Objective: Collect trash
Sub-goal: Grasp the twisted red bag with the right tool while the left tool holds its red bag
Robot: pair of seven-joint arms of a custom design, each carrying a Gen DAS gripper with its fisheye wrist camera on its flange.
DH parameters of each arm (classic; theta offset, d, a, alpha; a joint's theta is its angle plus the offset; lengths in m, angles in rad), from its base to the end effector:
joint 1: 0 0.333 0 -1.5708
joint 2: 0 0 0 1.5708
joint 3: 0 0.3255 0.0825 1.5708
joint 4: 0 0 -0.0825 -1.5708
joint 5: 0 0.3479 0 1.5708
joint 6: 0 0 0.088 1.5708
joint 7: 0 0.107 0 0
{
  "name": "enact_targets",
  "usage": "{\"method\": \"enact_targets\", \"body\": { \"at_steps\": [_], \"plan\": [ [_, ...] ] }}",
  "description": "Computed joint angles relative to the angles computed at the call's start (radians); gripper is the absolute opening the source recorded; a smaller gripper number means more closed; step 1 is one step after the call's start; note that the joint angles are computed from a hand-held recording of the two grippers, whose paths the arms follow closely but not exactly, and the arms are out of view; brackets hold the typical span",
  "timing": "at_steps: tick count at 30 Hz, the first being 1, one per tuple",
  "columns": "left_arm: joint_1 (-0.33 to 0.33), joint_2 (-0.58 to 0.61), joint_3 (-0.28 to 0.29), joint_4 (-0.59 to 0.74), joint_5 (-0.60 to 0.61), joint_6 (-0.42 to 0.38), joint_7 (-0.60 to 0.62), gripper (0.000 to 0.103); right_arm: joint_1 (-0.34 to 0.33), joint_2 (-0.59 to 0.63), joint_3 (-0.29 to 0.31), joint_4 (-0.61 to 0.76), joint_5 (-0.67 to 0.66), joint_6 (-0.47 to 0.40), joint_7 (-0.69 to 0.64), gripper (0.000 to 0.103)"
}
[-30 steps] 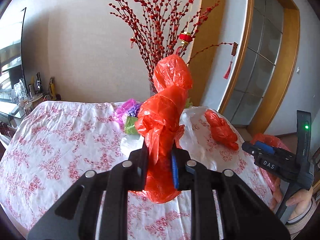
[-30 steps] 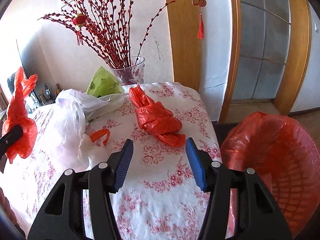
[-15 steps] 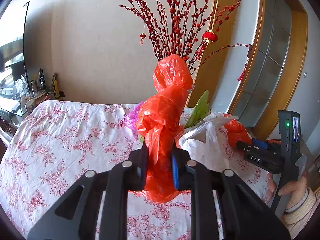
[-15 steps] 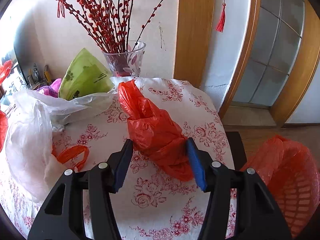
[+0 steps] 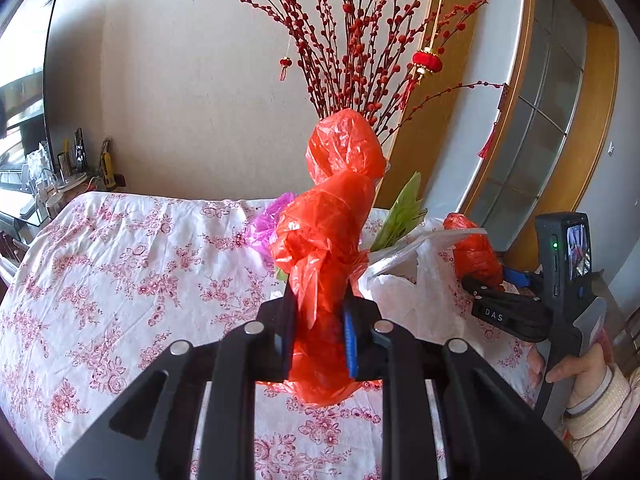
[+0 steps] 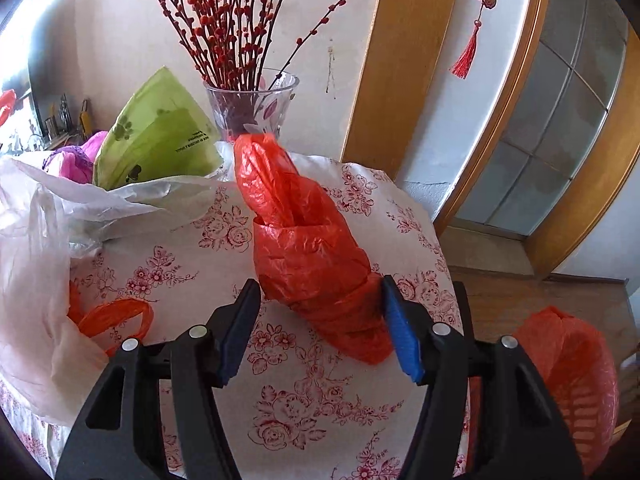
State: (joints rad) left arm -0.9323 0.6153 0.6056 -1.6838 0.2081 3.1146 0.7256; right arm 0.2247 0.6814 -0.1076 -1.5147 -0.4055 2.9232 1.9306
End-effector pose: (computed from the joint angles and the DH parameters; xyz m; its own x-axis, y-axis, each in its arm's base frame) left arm 0.6204 -0.3295 0.4218 -0.0308 -0.9841 0.1751 -0.5949 -0.1228 -0.7944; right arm 0.7221 0.1302 0.3718 0.1082 -0.9820 0.1550 -0.7164 -0.1851 -0.6727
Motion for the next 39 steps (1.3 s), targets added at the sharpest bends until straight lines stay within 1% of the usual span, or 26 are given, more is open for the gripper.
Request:
{"method": "enact_targets", "body": {
  "at_steps": [1, 2, 3, 4, 7, 11, 13, 14, 16, 18, 20, 21, 25, 29, 30, 31, 33, 34, 36, 38, 39],
  "plan": [
    [0.003, -0.001, -0.003, 0.001, 0.000, 0.000, 0.001, 0.020, 0.009, 0.004, -0.012, 0.004, -0.006, -0.007, 0.006, 0.047],
    [0.004, -0.001, -0.005, 0.002, 0.000, 0.000, 0.001, 0.020, 0.017, 0.004, -0.026, 0.005, -0.012, -0.011, 0.019, 0.043],
    [0.003, -0.001, -0.004, 0.003, 0.001, 0.000, 0.000, 0.020, 0.010, 0.001, -0.020, 0.001, -0.008, -0.007, 0.021, 0.034],
    [0.001, -0.002, -0.003, 0.002, 0.003, 0.000, 0.000, 0.020, -0.008, -0.005, -0.001, -0.008, 0.005, -0.003, 0.014, 0.031],
    [0.000, -0.005, -0.005, 0.002, 0.006, 0.003, 0.002, 0.020, -0.070, -0.038, 0.065, -0.061, 0.060, 0.023, -0.018, 0.026],
    [-0.008, -0.012, -0.007, -0.004, 0.005, 0.010, 0.005, 0.020, -0.101, -0.104, 0.093, -0.173, 0.099, 0.085, -0.035, 0.024],
    [-0.014, -0.016, -0.010, -0.006, 0.004, 0.014, 0.010, 0.020, -0.122, -0.139, 0.117, -0.232, 0.121, 0.116, -0.048, 0.024],
    [-0.015, -0.018, -0.013, -0.007, 0.002, 0.016, 0.014, 0.020, -0.143, -0.159, 0.141, -0.263, 0.137, 0.130, -0.062, 0.024],
    [-0.019, -0.019, -0.018, -0.005, -0.001, 0.021, 0.023, 0.020, -0.169, -0.196, 0.168, -0.320, 0.162, 0.156, -0.081, 0.024],
    [-0.024, -0.019, -0.024, 0.000, -0.006, 0.023, 0.034, 0.020, -0.211, -0.234, 0.214, -0.377, 0.193, 0.180, -0.110, 0.024],
    [-0.016, -0.018, -0.044, 0.010, -0.014, 0.024, 0.048, 0.020, -0.248, -0.269, 0.253, -0.430, 0.223, 0.206, -0.133, 0.024],
    [-0.014, -0.016, -0.051, 0.015, -0.018, 0.023, 0.054, 0.020, -0.258, -0.286, 0.262, -0.454, 0.233, 0.219, -0.140, 0.024],
    [-0.026, -0.018, -0.056, 0.020, -0.031, 0.027, 0.060, 0.020, -0.263, -0.343, 0.259, -0.529, 0.250, 0.259, -0.142, 0.024],
    [-0.090, -0.032, 0.010, -0.017, -0.047, 0.057, 0.050, 0.020, -0.312, -0.386, 0.302, -0.587, 0.267, 0.288, -0.148, 0.024],
    [-0.111, -0.036, 0.033, -0.029, -0.056, 0.062, 0.052, 0.020, -0.323, -0.392, 0.311, -0.599, 0.268, 0.295, -0.150, 0.024],
    [-0.131, -0.041, 0.055, -0.045, -0.065, 0.068, 0.057, 0.020, -0.349, -0.406, 0.335, -0.620, 0.270, 0.307, -0.157, 0.024],
    [-0.174, -0.050, 0.100, -0.067, -0.083, 0.073, 0.070, 0.020, -0.366, -0.415, 0.350, -0.633, 0.267, 0.320, -0.155, 0.024],
    [-0.195, -0.052, 0.121, -0.075, -0.093, 0.073, 0.076, 0.020, -0.401, -0.425, 0.382, -0.649, 0.266, 0.329, -0.159, 0.024],
    [-0.227, -0.053, 0.151, -0.082, -0.112, 0.073, 0.092, 0.020, -0.434, -0.437, 0.410, -0.666, 0.259, 0.340, -0.151, 0.024],
    [-0.241, -0.060, 0.153, -0.086, -0.133, 0.077, 0.116, 0.020, -0.461, -0.449, 0.432, -0.679, 0.250, 0.349, -0.138, 0.024],
    [-0.233, -0.060, 0.140, -0.078, -0.143, 0.076, 0.131, 0.020, -0.462, -0.459, 0.428, -0.689, 0.242, 0.354, -0.130, 0.024]
  ]
}}
